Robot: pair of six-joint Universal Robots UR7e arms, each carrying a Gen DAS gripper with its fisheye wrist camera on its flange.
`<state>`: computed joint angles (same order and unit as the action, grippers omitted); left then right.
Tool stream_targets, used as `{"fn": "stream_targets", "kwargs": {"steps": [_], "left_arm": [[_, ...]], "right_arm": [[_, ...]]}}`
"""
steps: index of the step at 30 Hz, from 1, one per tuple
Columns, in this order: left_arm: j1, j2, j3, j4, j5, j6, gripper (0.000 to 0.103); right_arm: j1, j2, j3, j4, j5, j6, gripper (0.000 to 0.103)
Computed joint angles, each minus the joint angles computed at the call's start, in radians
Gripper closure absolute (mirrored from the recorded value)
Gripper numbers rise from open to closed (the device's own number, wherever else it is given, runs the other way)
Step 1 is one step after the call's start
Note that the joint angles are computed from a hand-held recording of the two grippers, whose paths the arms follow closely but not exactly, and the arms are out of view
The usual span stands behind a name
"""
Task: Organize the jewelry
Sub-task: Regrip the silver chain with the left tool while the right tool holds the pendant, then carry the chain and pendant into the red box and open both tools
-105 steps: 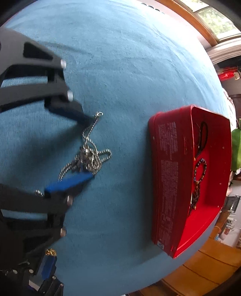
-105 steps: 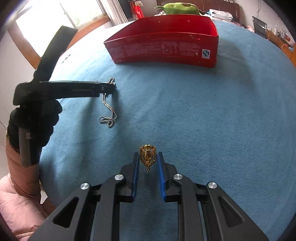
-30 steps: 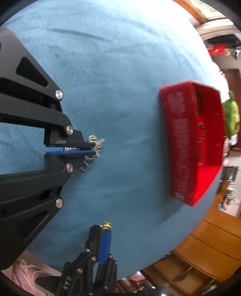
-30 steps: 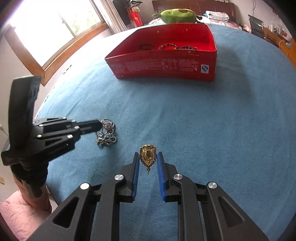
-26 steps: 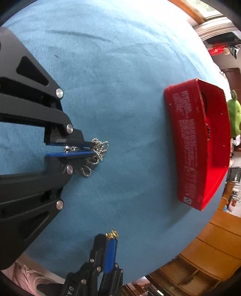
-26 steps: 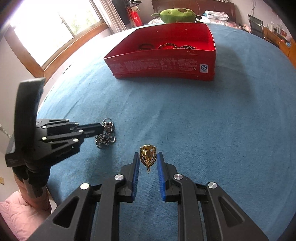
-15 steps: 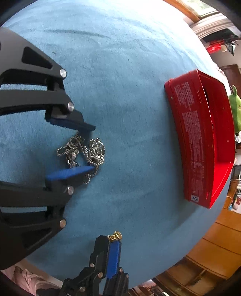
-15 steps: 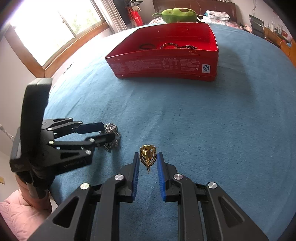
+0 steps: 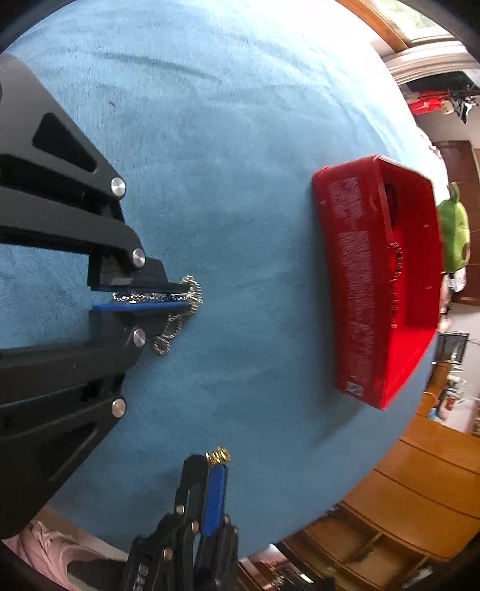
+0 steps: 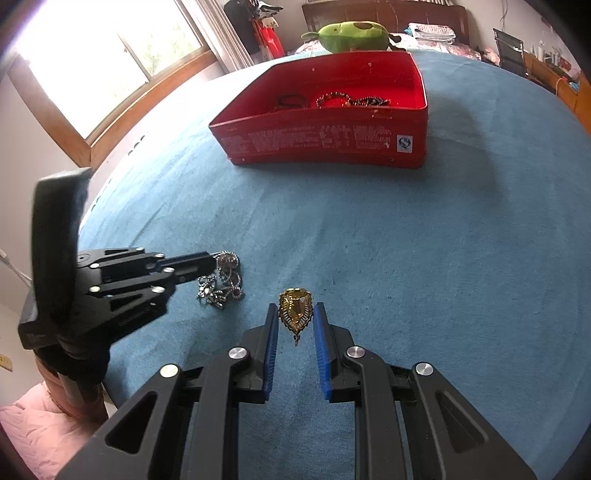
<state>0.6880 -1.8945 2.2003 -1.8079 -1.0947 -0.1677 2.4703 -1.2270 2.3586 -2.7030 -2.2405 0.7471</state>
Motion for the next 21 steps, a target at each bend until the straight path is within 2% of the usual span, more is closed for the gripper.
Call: {"fn": "stream_targets", "kwargs": {"steps": [7, 17, 21], "left_arm": [[-0.033, -0.053, -0.077, 0.003, 0.01, 0.011, 0.101], [-0.096, 0.014, -0.17, -0.115, 0.048, 0.021, 0.101], [-0.097, 0.07, -0.232, -0.163, 0.065, 0.032, 0.101]], "right_arm": [[0.014, -0.024, -0.034, 0.019, -0.04, -0.024, 0.084], [0.003, -0.05, -0.13, 0.052, -0.07, -0.107, 0.084], [-0.018, -0.05, -0.184, 0.074, -0.07, -0.148, 0.084]]}}
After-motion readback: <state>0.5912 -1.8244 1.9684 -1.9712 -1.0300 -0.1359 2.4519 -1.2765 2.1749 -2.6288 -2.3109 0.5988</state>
